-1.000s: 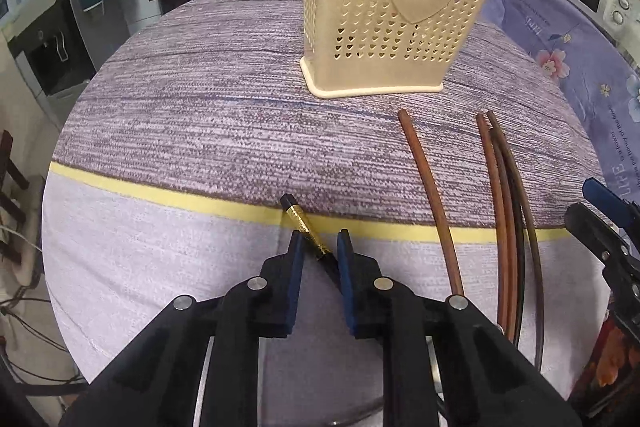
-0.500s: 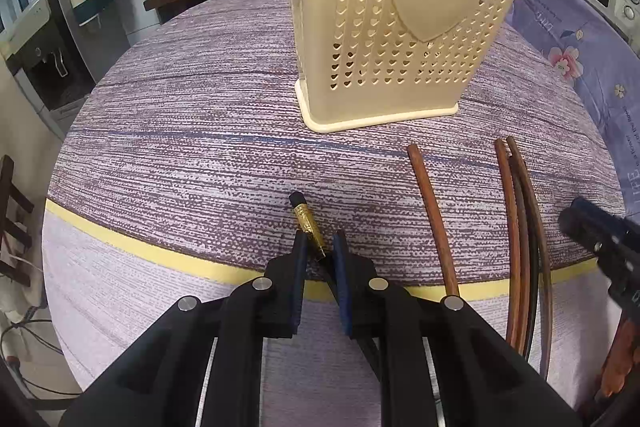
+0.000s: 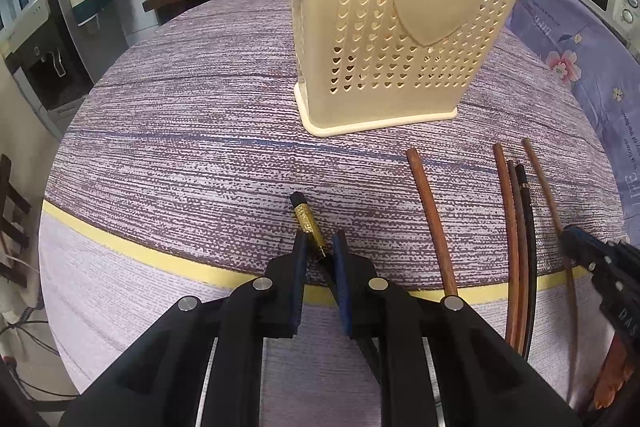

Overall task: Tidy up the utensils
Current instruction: 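Grasp a brown chopstick with the right tool while the left tool grasps the black-gold chopstick, then lift both chopsticks and lower them into the cream caddy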

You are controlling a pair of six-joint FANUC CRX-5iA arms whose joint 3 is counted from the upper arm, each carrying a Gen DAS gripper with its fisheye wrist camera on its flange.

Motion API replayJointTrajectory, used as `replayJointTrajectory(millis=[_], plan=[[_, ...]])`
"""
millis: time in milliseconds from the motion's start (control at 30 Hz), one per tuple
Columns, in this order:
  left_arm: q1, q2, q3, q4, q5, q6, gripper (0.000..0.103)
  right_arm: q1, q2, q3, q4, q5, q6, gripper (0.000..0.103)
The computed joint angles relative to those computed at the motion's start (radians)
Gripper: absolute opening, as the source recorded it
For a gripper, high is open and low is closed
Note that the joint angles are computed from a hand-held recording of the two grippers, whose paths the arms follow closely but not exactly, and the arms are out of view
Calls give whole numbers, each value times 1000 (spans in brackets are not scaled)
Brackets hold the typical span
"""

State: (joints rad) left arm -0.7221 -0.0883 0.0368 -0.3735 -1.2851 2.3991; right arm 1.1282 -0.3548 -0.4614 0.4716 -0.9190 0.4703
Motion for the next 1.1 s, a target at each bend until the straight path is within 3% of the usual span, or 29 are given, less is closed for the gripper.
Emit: replayJointTrajectory(millis=[167, 233, 267, 333, 467, 633, 667, 700, 733, 767, 967, 1100], plan=[[0, 5, 7, -1, -9, -1, 14, -39, -3, -1, -13, -44, 27, 10], [2, 4, 6, 6, -7, 4, 15, -41, 14, 16, -18, -63, 66, 18], [5, 2, 3, 13, -2, 4, 17, -37, 20, 17, 2, -71, 59, 27], [7, -3, -2, 26, 0, 8, 20, -43, 39, 27, 20, -71, 73, 31], [-7, 4, 6, 23, -14, 12, 30, -83, 80, 67, -10, -70, 120, 31], [-35, 58, 68, -22, -73, 14, 31, -128, 142, 129, -34, -61, 170, 31], [-37, 63, 73, -26, -76, 14, 28, -132, 152, 139, -36, -62, 176, 27], [-40, 70, 81, -35, -79, 13, 22, -132, 164, 144, -21, -66, 177, 14], [-44, 75, 87, -45, -85, 14, 17, -132, 172, 141, -4, -62, 168, 10], [-50, 78, 92, -56, -93, 16, 12, -138, 175, 139, -3, -47, 163, 10], [-37, 91, 103, -55, -79, 16, 9, -195, 176, 177, -116, 25, 251, 9], [-28, 51, 99, -78, -42, 28, 8, -188, 106, 139, -91, 106, 240, 9]])
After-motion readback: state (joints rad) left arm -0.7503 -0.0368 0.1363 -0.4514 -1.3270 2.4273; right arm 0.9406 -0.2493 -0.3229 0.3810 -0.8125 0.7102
